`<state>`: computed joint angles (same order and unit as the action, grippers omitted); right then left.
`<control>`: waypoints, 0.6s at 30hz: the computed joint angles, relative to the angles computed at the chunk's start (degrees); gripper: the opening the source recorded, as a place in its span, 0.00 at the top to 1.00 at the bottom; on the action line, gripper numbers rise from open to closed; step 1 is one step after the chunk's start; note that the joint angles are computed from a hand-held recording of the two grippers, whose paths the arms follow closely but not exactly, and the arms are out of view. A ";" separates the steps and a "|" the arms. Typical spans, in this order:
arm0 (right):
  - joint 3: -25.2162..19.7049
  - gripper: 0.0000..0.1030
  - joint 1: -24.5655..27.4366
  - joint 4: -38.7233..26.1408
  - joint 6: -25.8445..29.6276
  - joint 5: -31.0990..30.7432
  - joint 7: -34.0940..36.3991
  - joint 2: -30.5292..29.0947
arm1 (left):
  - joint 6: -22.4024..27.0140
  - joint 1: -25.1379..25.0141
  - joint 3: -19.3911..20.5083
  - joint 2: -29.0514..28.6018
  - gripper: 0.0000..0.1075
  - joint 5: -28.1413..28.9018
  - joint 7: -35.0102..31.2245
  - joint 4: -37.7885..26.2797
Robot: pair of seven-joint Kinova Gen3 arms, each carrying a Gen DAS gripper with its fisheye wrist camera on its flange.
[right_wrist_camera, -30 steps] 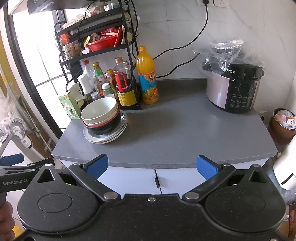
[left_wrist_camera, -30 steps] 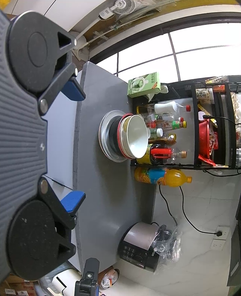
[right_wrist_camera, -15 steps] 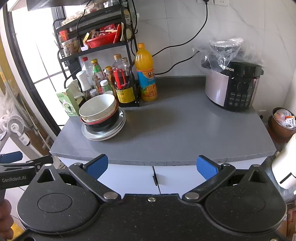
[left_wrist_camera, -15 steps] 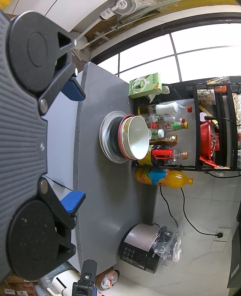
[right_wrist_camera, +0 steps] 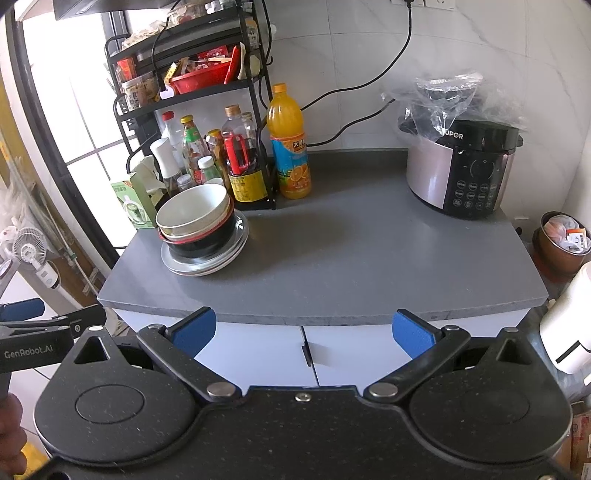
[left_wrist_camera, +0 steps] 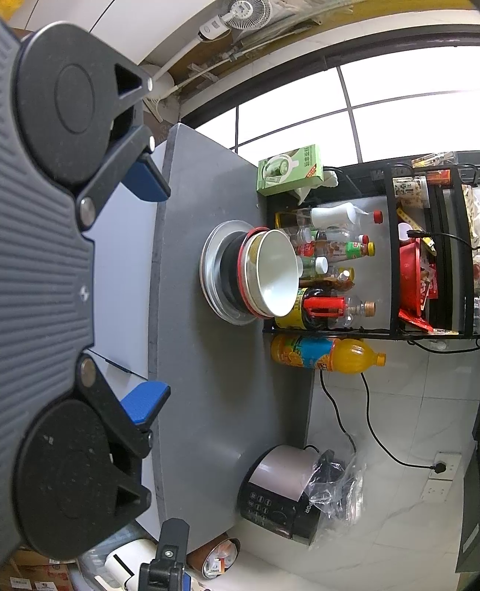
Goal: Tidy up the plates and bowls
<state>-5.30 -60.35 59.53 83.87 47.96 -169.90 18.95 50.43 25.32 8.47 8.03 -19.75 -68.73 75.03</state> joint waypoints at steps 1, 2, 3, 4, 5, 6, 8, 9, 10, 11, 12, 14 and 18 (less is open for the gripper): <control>0.02 0.00 0.01 -0.08 -0.04 0.05 0.00 0.08 | -0.02 0.02 -0.03 -0.08 0.05 -0.07 0.11 0.07; 0.06 0.00 -0.09 0.09 0.01 0.16 -0.12 0.00 | -0.15 0.06 -0.03 -0.14 0.05 -0.20 0.21 0.16; 0.05 0.00 -0.14 0.22 0.01 0.25 -0.25 -0.06 | -0.31 0.10 -0.03 -0.17 0.05 -0.32 0.38 0.26; 0.03 0.00 -0.18 0.40 0.00 0.32 -0.38 -0.15 | -0.50 0.06 -0.04 -0.17 0.05 -0.35 0.41 0.29; -0.02 0.00 -0.16 0.40 0.00 0.34 -0.38 -0.15 | -0.65 0.12 -0.04 -0.22 0.05 -0.50 0.60 0.39; -0.06 0.00 -0.13 0.44 -0.01 0.33 -0.36 -0.17 | -0.72 0.17 -0.02 -0.25 0.05 -0.60 0.75 0.48; -0.12 0.00 -0.10 0.43 0.00 0.36 -0.41 -0.14 | -0.80 0.14 0.02 -0.41 0.05 -0.60 0.82 0.69; -0.13 0.00 -0.11 0.43 0.02 0.35 -0.43 -0.14 | -0.73 0.14 0.04 -0.39 0.05 -0.65 0.89 0.64; -0.14 0.00 -0.13 0.45 0.00 0.39 -0.44 -0.14 | -0.74 0.17 0.05 -0.37 0.05 -0.77 1.00 0.64; -0.15 0.00 -0.14 0.46 -0.01 0.42 -0.42 -0.13 | -0.84 0.16 0.06 -0.41 0.05 -0.76 1.10 0.72; -0.15 0.00 -0.16 0.51 -0.02 0.45 -0.45 -0.14 | -0.87 0.19 0.06 -0.55 0.05 -0.82 1.33 0.89; -0.18 0.00 -0.22 0.66 0.00 0.51 -0.53 -0.23 | -0.88 0.17 0.09 -0.62 0.05 -0.95 1.43 0.98; -0.18 0.00 -0.41 0.24 0.35 0.59 -0.52 -0.04 | -1.18 -0.07 0.17 -0.84 0.05 -0.90 1.29 1.33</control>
<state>-5.48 -60.76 59.77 84.22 48.56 -170.42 18.91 49.25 25.25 8.63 7.19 -20.65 -67.45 76.36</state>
